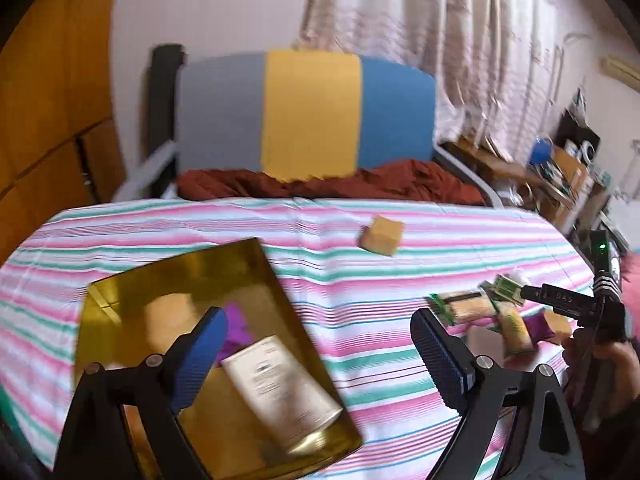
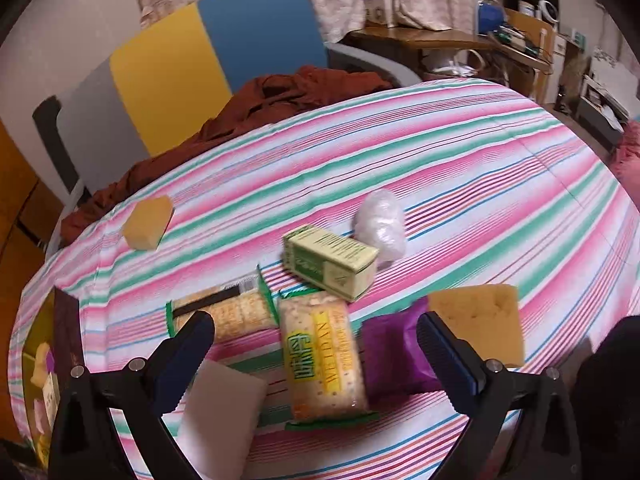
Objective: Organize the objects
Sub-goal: 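Move both grippers back to the pile and grasp a yellow sponge with the left gripper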
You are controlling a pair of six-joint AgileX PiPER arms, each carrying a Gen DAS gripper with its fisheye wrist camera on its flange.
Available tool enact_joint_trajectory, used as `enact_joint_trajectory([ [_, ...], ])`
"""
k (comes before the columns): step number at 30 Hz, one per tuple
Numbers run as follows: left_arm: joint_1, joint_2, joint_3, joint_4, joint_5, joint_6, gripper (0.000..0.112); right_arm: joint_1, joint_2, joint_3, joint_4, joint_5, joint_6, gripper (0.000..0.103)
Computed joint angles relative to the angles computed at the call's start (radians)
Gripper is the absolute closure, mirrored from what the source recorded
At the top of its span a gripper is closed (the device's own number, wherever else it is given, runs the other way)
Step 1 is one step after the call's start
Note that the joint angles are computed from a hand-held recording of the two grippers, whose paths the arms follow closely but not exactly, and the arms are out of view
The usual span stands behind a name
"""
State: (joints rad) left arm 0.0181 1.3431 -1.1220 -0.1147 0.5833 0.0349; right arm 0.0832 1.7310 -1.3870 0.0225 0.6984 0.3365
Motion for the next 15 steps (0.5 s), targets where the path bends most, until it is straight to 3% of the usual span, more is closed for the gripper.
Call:
enact_joint_trajectory([
  [11, -0.158, 0.542, -0.624, 0.155, 0.259, -0.173, 0.019, -0.056, -0.020, 0.023, 0.181, -0.032, -0.106, 0.000],
  [15, -0.200, 0.736, -0.868, 0.229, 0.330, -0.155, 0.019, -0.057, -0.036, 0.038, 0.220, -0.051, -0.146, 0.000],
])
